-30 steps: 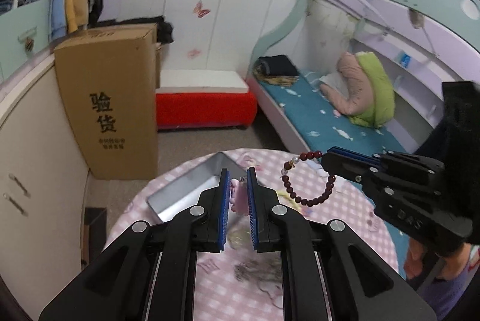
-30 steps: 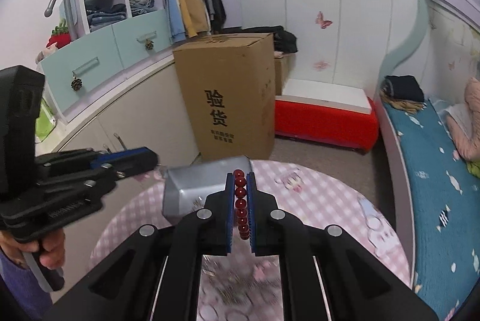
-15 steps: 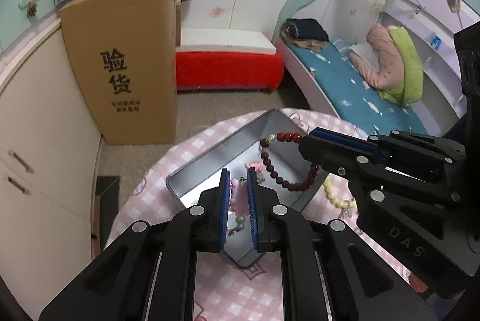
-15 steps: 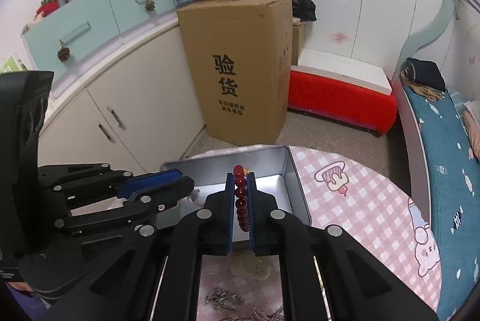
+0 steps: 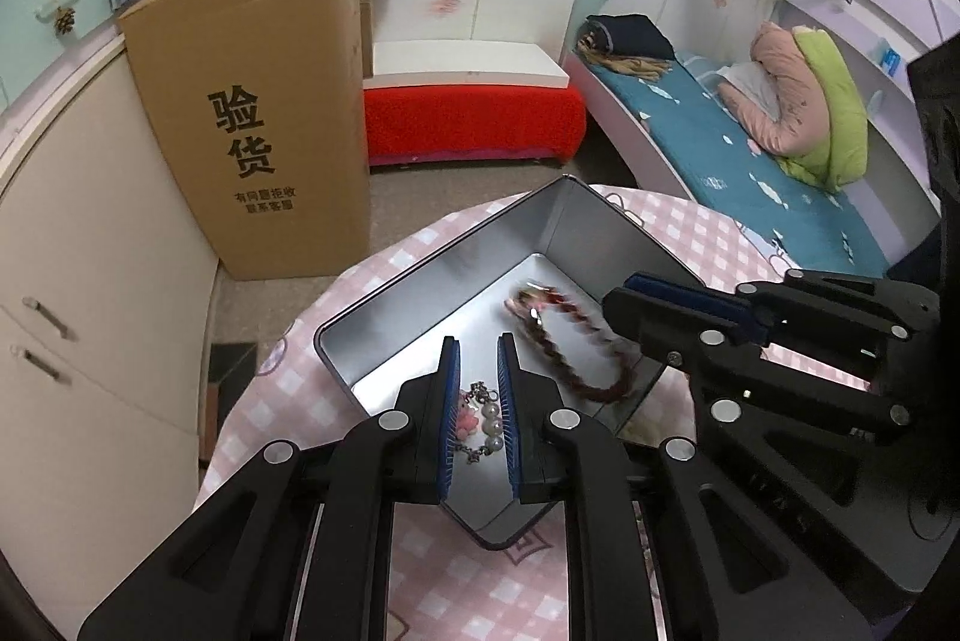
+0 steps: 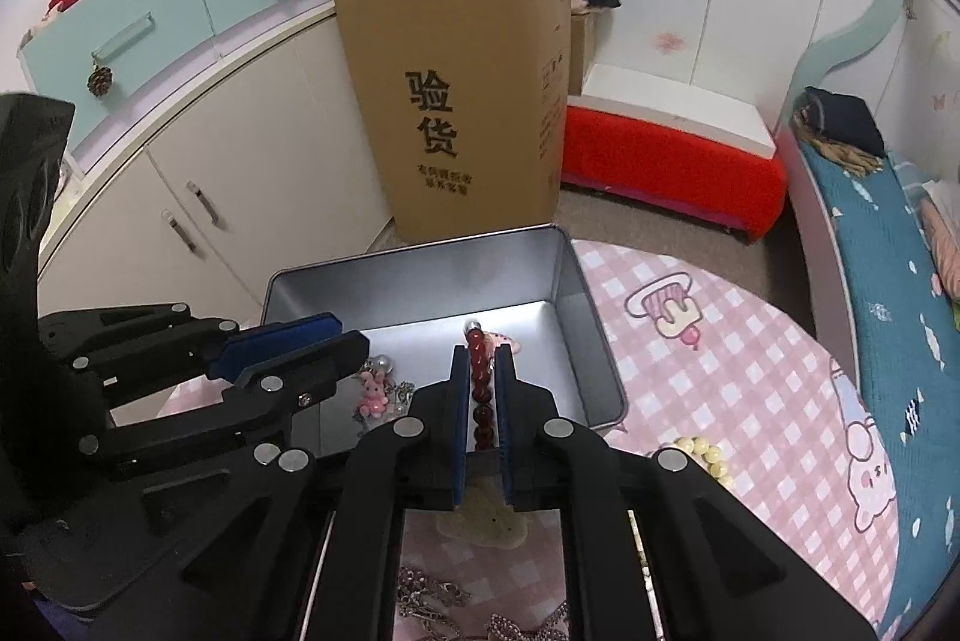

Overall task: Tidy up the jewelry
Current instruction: 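Withdraw both open tools from the box back over the jewelry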

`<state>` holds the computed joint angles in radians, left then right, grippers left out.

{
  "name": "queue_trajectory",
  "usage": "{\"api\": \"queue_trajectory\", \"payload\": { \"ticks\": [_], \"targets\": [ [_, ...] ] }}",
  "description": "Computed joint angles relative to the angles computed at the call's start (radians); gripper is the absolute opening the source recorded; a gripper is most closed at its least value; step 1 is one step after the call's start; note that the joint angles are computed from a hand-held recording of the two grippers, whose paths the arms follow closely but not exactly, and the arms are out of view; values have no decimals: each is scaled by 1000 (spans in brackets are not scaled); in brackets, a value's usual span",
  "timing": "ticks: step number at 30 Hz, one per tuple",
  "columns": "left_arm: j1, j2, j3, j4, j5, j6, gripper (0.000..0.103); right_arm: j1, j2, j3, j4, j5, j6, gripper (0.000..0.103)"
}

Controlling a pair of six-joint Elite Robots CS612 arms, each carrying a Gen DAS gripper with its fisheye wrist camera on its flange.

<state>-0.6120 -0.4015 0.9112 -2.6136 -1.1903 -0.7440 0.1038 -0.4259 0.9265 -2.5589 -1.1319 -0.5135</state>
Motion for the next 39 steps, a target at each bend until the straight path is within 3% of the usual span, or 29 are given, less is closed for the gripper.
{"api": "queue_trajectory", "payload": {
  "ticks": [3,8,10,20,26,29,34,39],
  "targets": [
    [-1,-10,16,-12,2,-22,25,-2,-8,13,-21,0,9,15],
    [-10,-45,76,-64,58,-93,64,-15,-29,41,-57,23,39,23],
    [-17,-62,103,-90,89,-121,73,-23,-40,57,-71,40,47,31],
    [-75,-128,222,-272,185,-118,80,-95,-133,219,-246,92,72,50],
    [-116,-142,288,-302,269,-197,80,-142,-151,285,-290,102,93,51],
    [-128,-132,290,-264,263,-224,80,-163,-146,304,-268,99,103,51],
    [-126,-103,266,-263,185,-270,80,-178,-127,306,-225,74,113,51],
    [-123,-56,183,-180,140,-270,80,-182,-109,297,-199,50,113,51]
  ]
}}
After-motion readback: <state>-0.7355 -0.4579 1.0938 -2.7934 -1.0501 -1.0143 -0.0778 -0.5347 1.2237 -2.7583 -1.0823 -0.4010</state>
